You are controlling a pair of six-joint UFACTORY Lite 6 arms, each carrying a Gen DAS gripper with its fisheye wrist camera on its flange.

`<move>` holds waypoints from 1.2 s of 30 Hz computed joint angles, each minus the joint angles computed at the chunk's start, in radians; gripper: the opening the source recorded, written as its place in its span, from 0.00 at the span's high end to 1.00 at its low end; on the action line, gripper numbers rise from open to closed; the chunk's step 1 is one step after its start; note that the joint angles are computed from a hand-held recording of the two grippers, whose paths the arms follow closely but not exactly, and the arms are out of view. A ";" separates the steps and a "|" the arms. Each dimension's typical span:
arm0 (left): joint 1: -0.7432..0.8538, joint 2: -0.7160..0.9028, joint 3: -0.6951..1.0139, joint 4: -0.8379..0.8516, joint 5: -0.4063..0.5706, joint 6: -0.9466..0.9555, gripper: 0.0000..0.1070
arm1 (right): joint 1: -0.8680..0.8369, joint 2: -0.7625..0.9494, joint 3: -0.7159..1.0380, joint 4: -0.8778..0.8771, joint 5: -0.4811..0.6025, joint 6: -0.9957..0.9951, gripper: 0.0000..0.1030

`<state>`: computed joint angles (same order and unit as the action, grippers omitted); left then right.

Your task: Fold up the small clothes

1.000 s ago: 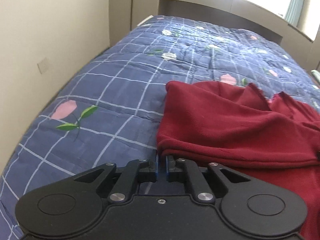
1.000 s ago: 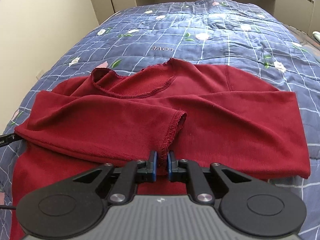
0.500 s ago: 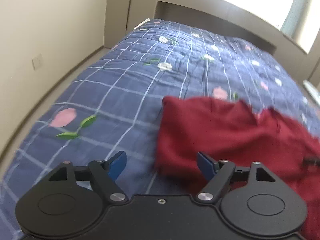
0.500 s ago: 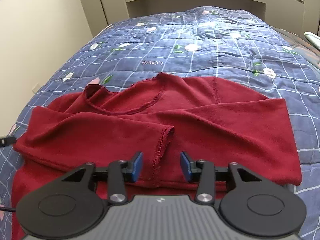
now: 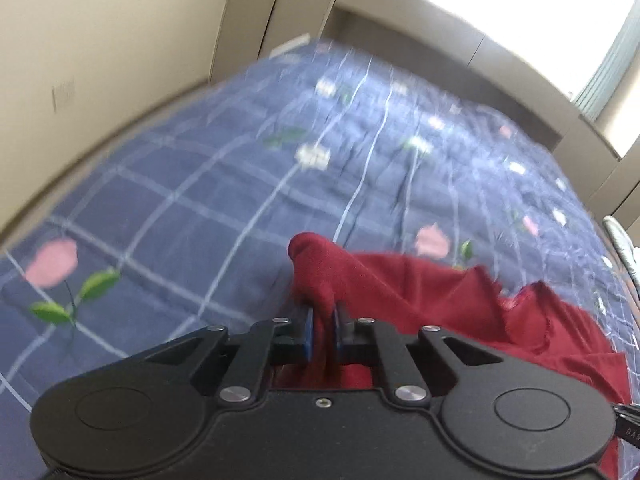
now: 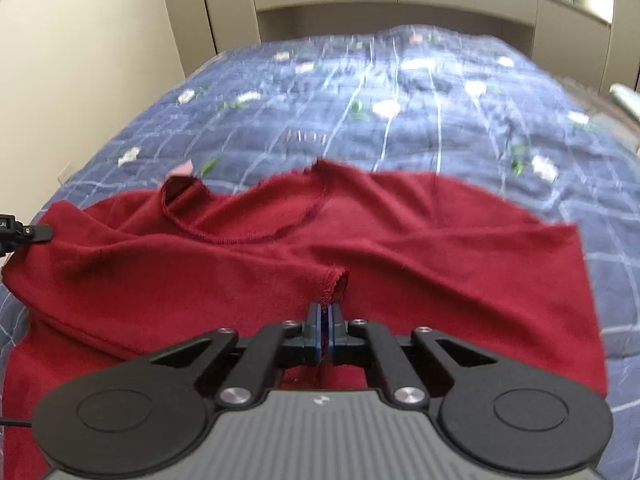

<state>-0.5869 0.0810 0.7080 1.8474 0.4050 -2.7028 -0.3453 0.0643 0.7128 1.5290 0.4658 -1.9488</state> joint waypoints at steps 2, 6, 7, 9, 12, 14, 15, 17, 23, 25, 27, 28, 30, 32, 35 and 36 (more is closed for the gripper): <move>-0.022 0.002 0.009 -0.051 0.035 0.053 0.91 | 0.019 0.000 0.001 0.017 -0.029 -0.025 0.97; 0.015 0.062 0.025 -0.065 -0.003 0.040 0.89 | 0.050 0.055 0.031 -0.029 -0.072 0.012 0.97; 0.026 0.067 0.017 -0.037 -0.014 -0.005 0.88 | 0.050 0.057 0.028 -0.023 -0.075 0.010 0.96; 0.028 0.062 0.003 -0.026 -0.014 -0.034 0.84 | 0.045 0.026 -0.001 0.005 -0.080 -0.023 0.89; 0.004 0.029 -0.009 -0.119 0.009 0.042 0.63 | -0.001 -0.038 -0.044 -0.024 -0.050 0.005 0.57; -0.016 -0.027 -0.049 -0.141 0.025 0.056 0.43 | -0.057 -0.097 -0.081 -0.097 -0.013 0.057 0.46; -0.038 -0.056 -0.069 -0.174 0.041 0.079 0.39 | -0.087 -0.133 -0.105 -0.135 0.003 0.075 0.39; -0.087 -0.126 -0.117 -0.257 0.057 0.151 0.34 | -0.165 -0.203 -0.148 -0.242 0.050 0.127 0.30; -0.240 -0.256 -0.225 -0.565 0.099 0.356 0.34 | -0.454 -0.432 -0.276 -0.546 0.211 0.226 0.11; -0.309 -0.313 -0.268 -0.619 0.139 0.357 0.34 | -0.573 -0.498 -0.310 -0.627 0.270 0.215 0.05; -0.396 -0.356 -0.290 -0.681 0.210 0.348 0.31 | -0.690 -0.516 -0.316 -0.697 0.341 0.214 0.05; -0.436 -0.377 -0.303 -0.711 0.237 0.331 0.29 | -0.750 -0.522 -0.320 -0.726 0.374 0.200 0.04; -0.519 -0.408 -0.317 -0.762 0.284 0.295 0.29 | -0.879 -0.540 -0.336 -0.770 0.431 0.133 0.01; -0.618 -0.414 -0.311 -0.809 0.344 0.260 0.27 | -1.001 -0.530 -0.339 -0.812 0.477 0.059 0.00; -0.799 -0.388 -0.269 -0.893 0.460 0.193 0.12 | -1.161 -0.483 -0.324 -0.871 0.525 -0.055 0.00; -0.863 -0.367 -0.244 -0.921 0.504 0.170 0.10 | -1.207 -0.460 -0.313 -0.885 0.532 -0.098 0.00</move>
